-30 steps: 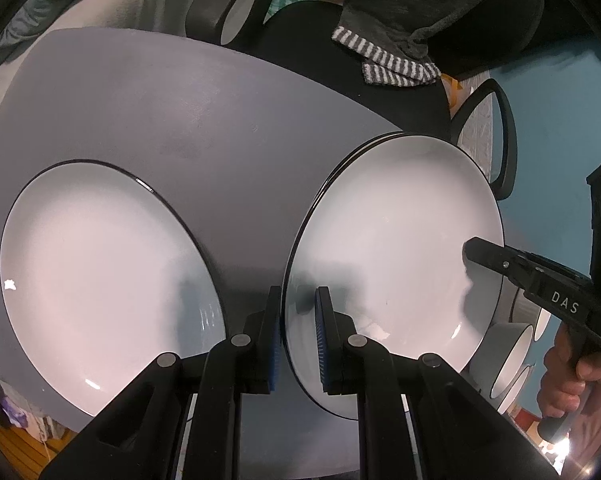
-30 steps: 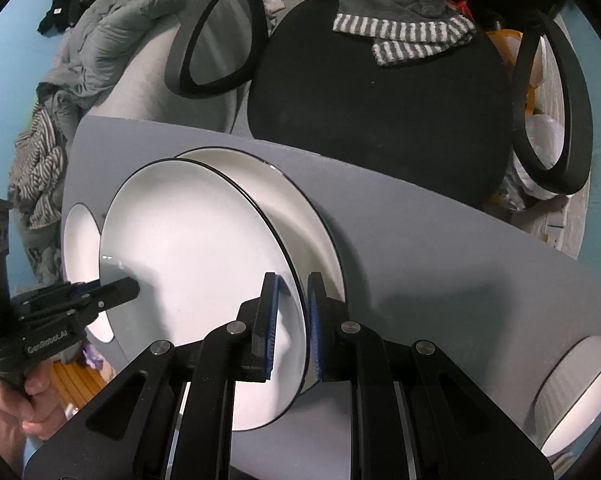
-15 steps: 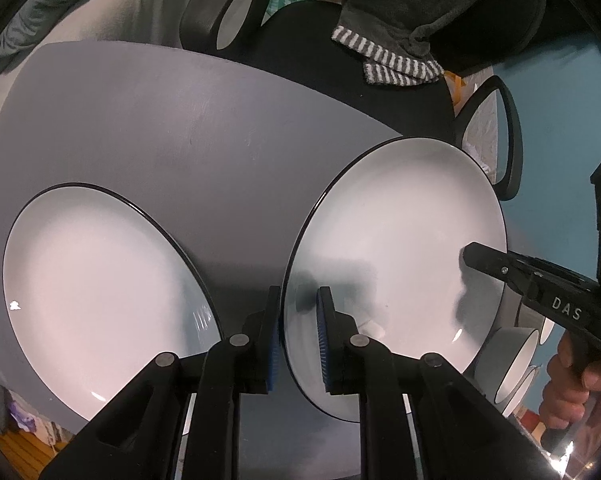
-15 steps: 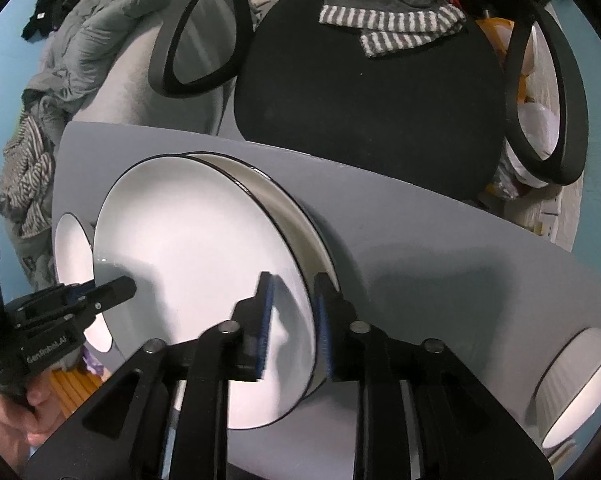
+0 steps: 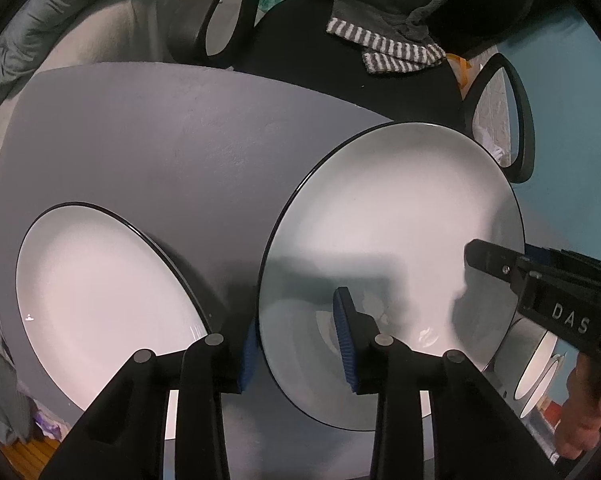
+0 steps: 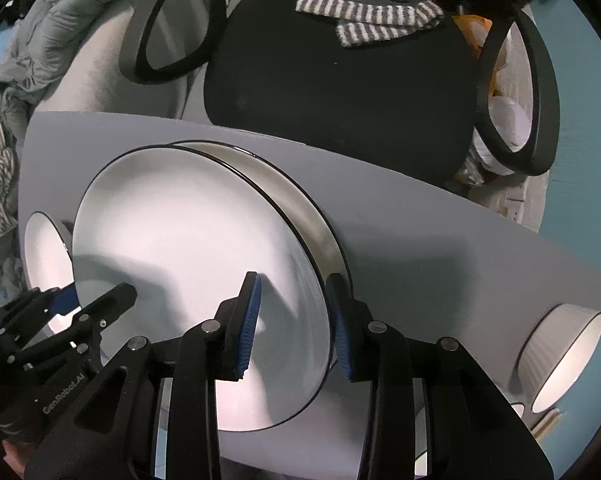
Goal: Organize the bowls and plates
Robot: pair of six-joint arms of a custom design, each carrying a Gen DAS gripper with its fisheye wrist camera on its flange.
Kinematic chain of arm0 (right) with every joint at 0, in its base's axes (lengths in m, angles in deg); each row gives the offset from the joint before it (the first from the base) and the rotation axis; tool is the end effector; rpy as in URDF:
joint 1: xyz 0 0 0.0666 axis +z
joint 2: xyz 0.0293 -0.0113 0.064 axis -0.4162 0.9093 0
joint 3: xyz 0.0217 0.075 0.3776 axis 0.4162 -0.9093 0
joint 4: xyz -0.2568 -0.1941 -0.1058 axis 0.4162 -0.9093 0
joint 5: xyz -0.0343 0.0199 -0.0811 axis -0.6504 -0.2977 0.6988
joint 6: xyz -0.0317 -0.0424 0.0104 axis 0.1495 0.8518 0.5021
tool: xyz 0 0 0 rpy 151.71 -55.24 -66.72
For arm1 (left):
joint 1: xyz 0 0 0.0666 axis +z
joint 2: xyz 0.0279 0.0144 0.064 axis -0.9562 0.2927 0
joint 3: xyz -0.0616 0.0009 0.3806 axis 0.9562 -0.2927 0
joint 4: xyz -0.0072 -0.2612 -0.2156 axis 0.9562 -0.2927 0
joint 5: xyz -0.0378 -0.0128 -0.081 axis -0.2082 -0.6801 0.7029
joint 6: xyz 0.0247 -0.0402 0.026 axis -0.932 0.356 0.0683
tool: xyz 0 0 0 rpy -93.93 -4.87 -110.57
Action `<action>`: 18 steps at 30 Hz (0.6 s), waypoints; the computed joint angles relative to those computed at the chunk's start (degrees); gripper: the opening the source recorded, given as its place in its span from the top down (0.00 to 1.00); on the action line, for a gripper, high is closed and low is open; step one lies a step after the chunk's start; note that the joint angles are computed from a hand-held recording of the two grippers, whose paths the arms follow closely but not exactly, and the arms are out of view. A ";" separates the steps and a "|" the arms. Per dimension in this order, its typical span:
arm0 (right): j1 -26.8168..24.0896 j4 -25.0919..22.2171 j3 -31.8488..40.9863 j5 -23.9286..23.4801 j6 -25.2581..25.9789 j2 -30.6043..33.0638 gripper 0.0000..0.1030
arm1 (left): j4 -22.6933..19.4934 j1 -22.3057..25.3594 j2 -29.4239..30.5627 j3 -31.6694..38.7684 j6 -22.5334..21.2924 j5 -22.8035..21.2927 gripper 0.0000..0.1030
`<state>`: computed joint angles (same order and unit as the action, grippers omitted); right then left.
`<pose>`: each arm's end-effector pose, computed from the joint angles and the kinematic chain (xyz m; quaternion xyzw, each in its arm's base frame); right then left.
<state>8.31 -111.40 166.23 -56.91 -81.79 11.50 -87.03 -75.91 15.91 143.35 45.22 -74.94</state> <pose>0.3947 0.2632 0.3431 0.0462 -0.9939 -0.0821 0.0579 0.4250 -0.0281 0.3237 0.0237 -0.9956 0.0803 0.0429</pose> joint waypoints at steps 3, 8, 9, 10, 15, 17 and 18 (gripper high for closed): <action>0.27 -0.42 0.16 0.61 0.10 0.04 0.66 | -0.13 -0.61 0.02 0.06 0.49 -0.94 0.67; -0.32 -0.08 -0.17 -0.65 -0.86 -0.24 0.66 | -0.77 -0.72 0.44 0.48 0.80 -1.34 0.67; -0.53 0.05 -0.28 -1.06 -1.19 -0.32 0.66 | -0.91 -0.74 0.48 0.55 0.85 -1.30 0.67; -0.71 0.21 -0.43 -1.46 -1.58 -0.43 0.66 | -1.05 -0.69 0.50 0.61 0.82 -1.23 0.67; -1.36 0.85 -0.99 -3.05 -2.90 -1.00 0.66 | -1.74 -0.68 0.67 1.26 1.37 -1.40 0.67; -1.48 0.98 -1.06 -3.44 -3.25 -1.09 0.66 | -1.67 -0.91 0.96 1.42 1.74 -1.53 0.67; -1.47 0.96 -1.03 -3.48 -3.30 -1.06 0.66 | -1.65 -1.00 1.00 1.46 1.86 -1.58 0.66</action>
<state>6.84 -110.44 165.20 -60.40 -85.09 10.44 -88.68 -76.91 16.91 144.81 47.08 -76.52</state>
